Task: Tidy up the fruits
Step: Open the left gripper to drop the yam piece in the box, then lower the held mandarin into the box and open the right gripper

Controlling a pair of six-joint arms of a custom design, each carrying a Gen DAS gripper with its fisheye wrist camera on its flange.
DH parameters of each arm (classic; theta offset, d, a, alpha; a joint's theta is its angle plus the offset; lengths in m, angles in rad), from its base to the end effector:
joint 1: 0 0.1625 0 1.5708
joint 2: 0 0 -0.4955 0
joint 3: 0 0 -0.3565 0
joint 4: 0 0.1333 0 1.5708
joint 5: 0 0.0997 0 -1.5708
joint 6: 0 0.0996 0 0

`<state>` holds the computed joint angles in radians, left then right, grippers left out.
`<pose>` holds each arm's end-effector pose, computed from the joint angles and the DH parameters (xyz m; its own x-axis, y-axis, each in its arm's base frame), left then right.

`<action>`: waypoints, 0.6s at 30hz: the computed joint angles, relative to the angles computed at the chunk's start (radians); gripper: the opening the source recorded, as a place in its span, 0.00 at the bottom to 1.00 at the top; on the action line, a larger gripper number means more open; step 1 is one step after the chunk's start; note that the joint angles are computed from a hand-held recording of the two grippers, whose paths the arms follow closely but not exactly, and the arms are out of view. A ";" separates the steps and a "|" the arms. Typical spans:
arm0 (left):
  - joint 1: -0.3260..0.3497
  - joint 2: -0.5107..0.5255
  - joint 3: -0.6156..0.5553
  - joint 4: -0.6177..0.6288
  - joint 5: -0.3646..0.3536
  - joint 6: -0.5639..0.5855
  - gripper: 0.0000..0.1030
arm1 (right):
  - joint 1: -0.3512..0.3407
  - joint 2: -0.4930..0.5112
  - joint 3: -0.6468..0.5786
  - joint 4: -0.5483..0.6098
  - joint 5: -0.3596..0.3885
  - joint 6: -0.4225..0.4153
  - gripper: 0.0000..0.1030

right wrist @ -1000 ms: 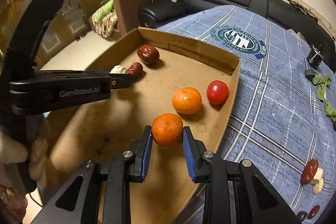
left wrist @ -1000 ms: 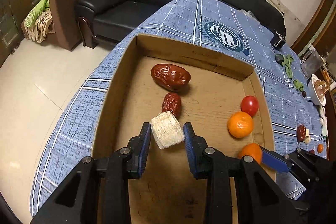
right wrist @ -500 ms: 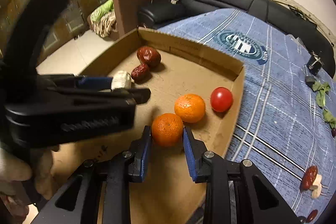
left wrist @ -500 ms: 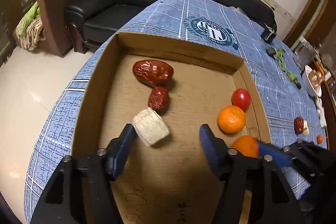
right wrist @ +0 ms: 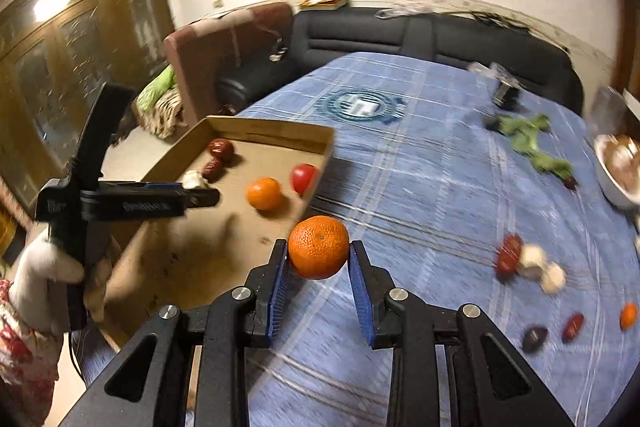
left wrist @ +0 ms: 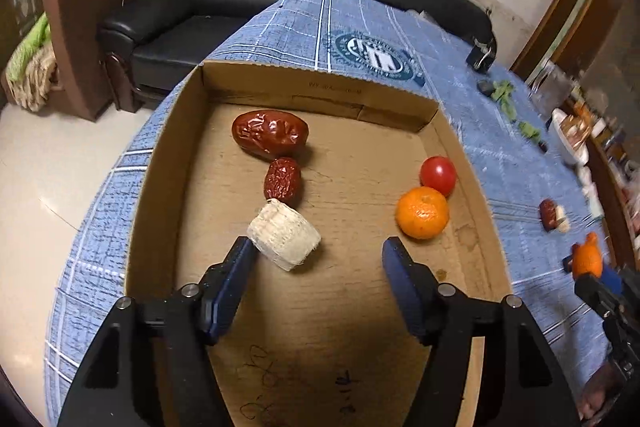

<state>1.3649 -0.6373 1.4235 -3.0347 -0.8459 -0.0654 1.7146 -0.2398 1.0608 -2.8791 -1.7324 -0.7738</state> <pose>0.0368 -0.7989 0.2095 -0.8264 -0.3032 -0.4744 0.1055 0.7443 -0.6594 0.2391 -0.8327 -0.0209 -0.6179 -0.6590 0.4289 -0.7807 0.5787 -0.2356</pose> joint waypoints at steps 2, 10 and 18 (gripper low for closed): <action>-0.004 -0.013 0.025 -0.039 -0.008 -0.037 0.64 | -0.016 -0.029 0.039 -0.025 0.006 0.031 0.32; -0.124 -0.052 0.195 -0.340 0.070 -0.031 0.65 | -0.061 -0.110 0.154 -0.106 0.036 0.101 0.32; -0.183 -0.050 0.330 -0.513 0.059 -0.077 0.66 | -0.070 -0.134 0.220 -0.146 0.035 0.089 0.32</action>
